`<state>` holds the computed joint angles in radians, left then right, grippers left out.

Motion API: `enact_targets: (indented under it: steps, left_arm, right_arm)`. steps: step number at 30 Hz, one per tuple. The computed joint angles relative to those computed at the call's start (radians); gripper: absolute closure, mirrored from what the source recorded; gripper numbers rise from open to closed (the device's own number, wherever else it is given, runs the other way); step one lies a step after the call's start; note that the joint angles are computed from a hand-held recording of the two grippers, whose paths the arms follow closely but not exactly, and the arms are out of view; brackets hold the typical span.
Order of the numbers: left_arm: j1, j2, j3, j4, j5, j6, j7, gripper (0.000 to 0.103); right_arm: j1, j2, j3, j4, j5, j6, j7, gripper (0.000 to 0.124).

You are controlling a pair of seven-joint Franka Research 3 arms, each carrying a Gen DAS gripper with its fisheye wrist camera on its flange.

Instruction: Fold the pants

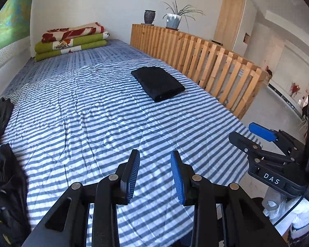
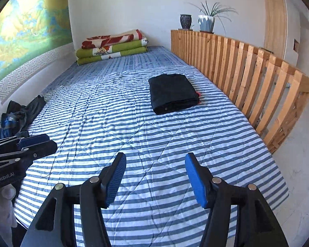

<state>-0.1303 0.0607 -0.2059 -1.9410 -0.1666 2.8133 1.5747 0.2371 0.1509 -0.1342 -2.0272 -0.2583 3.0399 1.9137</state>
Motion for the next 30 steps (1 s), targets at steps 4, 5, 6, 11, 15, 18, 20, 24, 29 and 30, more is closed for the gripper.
enact_targets:
  steps: [4, 5, 6, 11, 15, 18, 20, 24, 29, 30]
  left_arm:
    - [-0.041, -0.183, 0.022, -0.234, -0.114, 0.081, 0.017, 0.06]
    - [-0.057, -0.225, 0.032, -0.288, -0.119, 0.102, 0.009, 0.06]
    - [-0.057, -0.258, 0.025, -0.335, -0.085, 0.124, -0.033, 0.059]
    - [-0.017, -0.441, -0.022, -0.517, 0.095, 0.168, -0.222, 0.048]
    - [-0.007, -0.547, -0.033, -0.588, 0.18, 0.165, -0.286, 0.044]
    - [-0.051, -0.586, 0.016, -0.619, 0.195, 0.165, -0.307, 0.038]
    - [-0.048, -0.598, 0.018, -0.63, 0.223, 0.165, -0.339, 0.036]
    - [-0.083, -0.564, 0.071, -0.616, 0.252, 0.168, -0.369, 0.033]
    - [-0.121, -0.522, 0.114, -0.599, 0.262, 0.166, -0.368, 0.032]
    - [-0.128, -0.51, 0.12, -0.592, 0.262, 0.167, -0.363, 0.032]
  right_arm:
    - [0.118, -0.127, -0.122, -0.125, -0.436, 0.02, 0.405, 0.062]
    - [0.11, -0.156, -0.103, -0.162, -0.4, 0.028, 0.384, 0.062]
    - [0.101, -0.188, -0.087, -0.196, -0.407, 0.029, 0.402, 0.062]
    - [-0.006, -0.308, 0.033, -0.298, -0.652, 0.006, 0.659, 0.061]
    - [-0.039, -0.364, 0.087, -0.36, -0.608, 0.019, 0.641, 0.061]
    - [-0.085, -0.371, 0.143, -0.364, -0.618, 0.016, 0.643, 0.06]
    - [-0.126, -0.367, 0.187, -0.359, -0.637, 0.017, 0.662, 0.06]
    - [-0.216, -0.348, 0.274, -0.335, -0.691, 0.014, 0.711, 0.06]
    - [-0.287, -0.335, 0.338, -0.335, -0.72, 0.02, 0.737, 0.06]
    - [-0.287, -0.331, 0.339, -0.337, -0.714, 0.017, 0.731, 0.059]
